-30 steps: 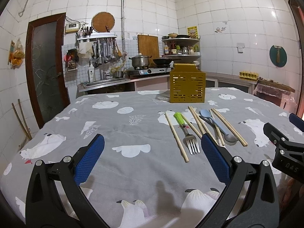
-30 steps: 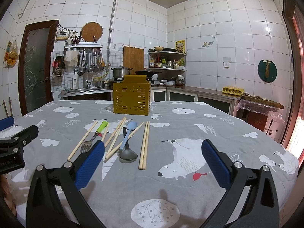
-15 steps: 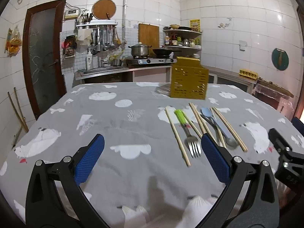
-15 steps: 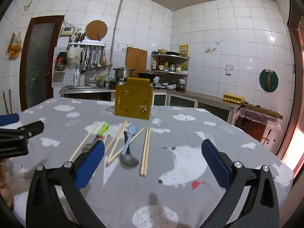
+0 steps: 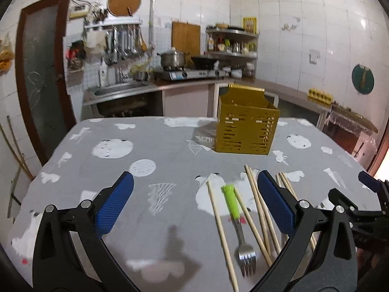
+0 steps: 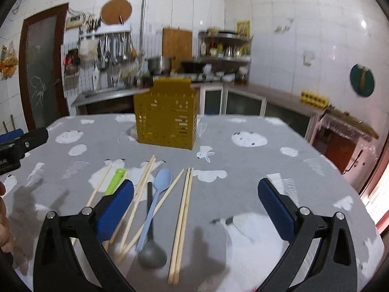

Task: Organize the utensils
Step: 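Move both tools down toward the loose wooden chopsticks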

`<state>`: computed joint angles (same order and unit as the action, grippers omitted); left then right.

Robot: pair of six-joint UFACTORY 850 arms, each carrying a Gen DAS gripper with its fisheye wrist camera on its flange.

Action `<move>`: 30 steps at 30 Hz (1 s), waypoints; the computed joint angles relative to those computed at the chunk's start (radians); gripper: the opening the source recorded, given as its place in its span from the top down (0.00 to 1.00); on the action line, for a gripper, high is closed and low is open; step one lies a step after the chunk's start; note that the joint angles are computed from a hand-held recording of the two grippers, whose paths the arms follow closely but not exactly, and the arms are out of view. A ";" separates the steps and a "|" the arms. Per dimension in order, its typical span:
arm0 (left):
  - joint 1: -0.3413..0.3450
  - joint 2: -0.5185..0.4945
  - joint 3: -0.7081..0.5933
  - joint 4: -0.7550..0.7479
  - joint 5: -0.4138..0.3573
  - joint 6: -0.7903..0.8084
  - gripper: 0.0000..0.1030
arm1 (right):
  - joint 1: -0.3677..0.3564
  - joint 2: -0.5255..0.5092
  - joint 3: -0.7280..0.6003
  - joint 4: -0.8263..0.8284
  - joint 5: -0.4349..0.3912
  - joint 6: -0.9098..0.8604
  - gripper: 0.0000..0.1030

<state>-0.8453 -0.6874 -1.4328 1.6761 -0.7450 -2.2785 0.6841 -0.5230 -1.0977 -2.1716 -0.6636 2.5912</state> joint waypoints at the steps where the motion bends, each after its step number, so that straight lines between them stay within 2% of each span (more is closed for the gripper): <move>1: 0.011 -0.020 -0.034 -0.032 0.023 0.046 0.05 | -0.012 -0.018 -0.030 0.034 0.028 -0.036 0.03; 4: 0.043 -0.096 -0.145 -0.134 0.069 0.194 0.05 | -0.068 -0.095 -0.150 0.132 0.147 -0.129 0.03; 8: 0.080 -0.186 -0.267 -0.312 0.131 0.393 0.05 | -0.113 -0.177 -0.271 0.249 0.246 -0.250 0.04; 12: 0.117 -0.235 -0.319 -0.470 0.213 0.501 0.05 | -0.144 -0.250 -0.366 0.378 0.278 -0.385 0.04; 13: 0.120 -0.239 -0.316 -0.473 0.220 0.496 0.05 | -0.152 -0.270 -0.385 0.417 0.289 -0.416 0.08; 14: 0.123 -0.242 -0.315 -0.480 0.222 0.496 0.05 | -0.157 -0.280 -0.395 0.444 0.305 -0.441 0.15; 15: 0.124 -0.245 -0.314 -0.483 0.220 0.496 0.05 | -0.159 -0.290 -0.405 0.482 0.319 -0.479 0.18; 19: 0.136 -0.262 -0.328 -0.550 0.209 0.552 0.05 | -0.168 -0.319 -0.428 0.593 0.350 -0.592 0.24; 25: 0.144 -0.293 -0.368 -0.651 0.225 0.662 0.08 | -0.169 -0.317 -0.427 0.523 0.361 -0.522 0.25; 27: 0.142 -0.295 -0.372 -0.647 0.222 0.665 0.08 | -0.165 -0.326 -0.442 0.551 0.361 -0.565 0.26; 30: 0.144 -0.299 -0.377 -0.663 0.225 0.684 0.12 | -0.162 -0.341 -0.467 0.634 0.364 -0.663 0.34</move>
